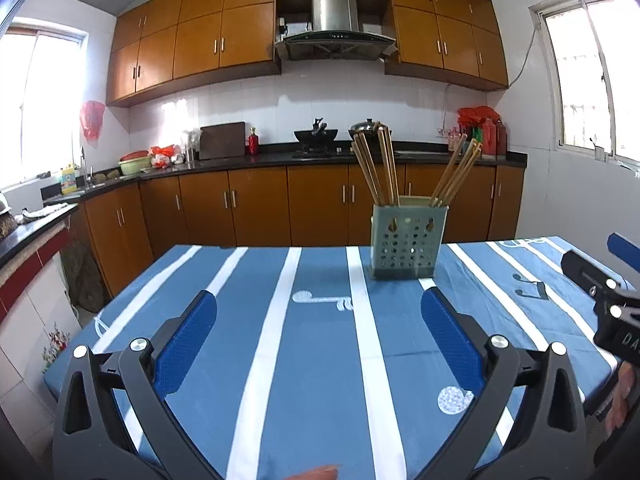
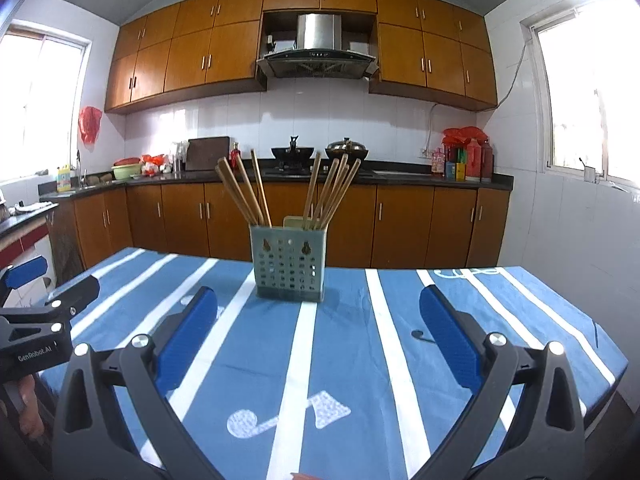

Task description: Organize utensils

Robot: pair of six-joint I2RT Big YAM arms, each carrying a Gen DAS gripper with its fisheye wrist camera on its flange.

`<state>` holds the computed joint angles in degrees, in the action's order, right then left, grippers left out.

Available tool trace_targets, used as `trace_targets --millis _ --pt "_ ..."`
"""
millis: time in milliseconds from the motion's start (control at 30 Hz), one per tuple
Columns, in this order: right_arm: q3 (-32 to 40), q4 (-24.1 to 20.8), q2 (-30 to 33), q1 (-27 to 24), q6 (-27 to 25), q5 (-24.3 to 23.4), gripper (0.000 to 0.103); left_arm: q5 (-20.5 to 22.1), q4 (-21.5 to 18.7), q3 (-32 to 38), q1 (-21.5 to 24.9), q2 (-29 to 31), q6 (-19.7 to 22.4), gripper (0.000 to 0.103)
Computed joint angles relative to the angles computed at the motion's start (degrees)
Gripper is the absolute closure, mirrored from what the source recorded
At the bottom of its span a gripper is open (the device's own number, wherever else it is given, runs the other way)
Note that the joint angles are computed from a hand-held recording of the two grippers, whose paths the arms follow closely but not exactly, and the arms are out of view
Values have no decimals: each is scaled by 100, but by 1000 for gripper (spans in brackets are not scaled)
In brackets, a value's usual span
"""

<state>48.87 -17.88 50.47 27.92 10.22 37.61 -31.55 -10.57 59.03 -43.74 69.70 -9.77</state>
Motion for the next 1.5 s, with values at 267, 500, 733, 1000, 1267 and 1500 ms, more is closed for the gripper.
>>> trace_targets --millis 267,500,733,1000,1267,1500 --pt "-159 -86 36 -17 178 -87 4 35 -46 -143 -24 24 -219 2" --pt "-212 -86 52 -52 225 -109 4 41 -72 -141 -35 59 -258 2" --pt "-240 -117 86 -78 284 -162 4 62 -111 -171 -25 92 -329 2" --pt "-220 -147 99 -108 319 -204 4 113 -142 -159 -39 107 -316 2" --pt "-226 -154 93 -138 356 -234 4 142 -157 -152 -42 102 -306 2" --pt "-232 -150 90 -154 369 -249 4 151 -157 -156 -50 94 -304 2"
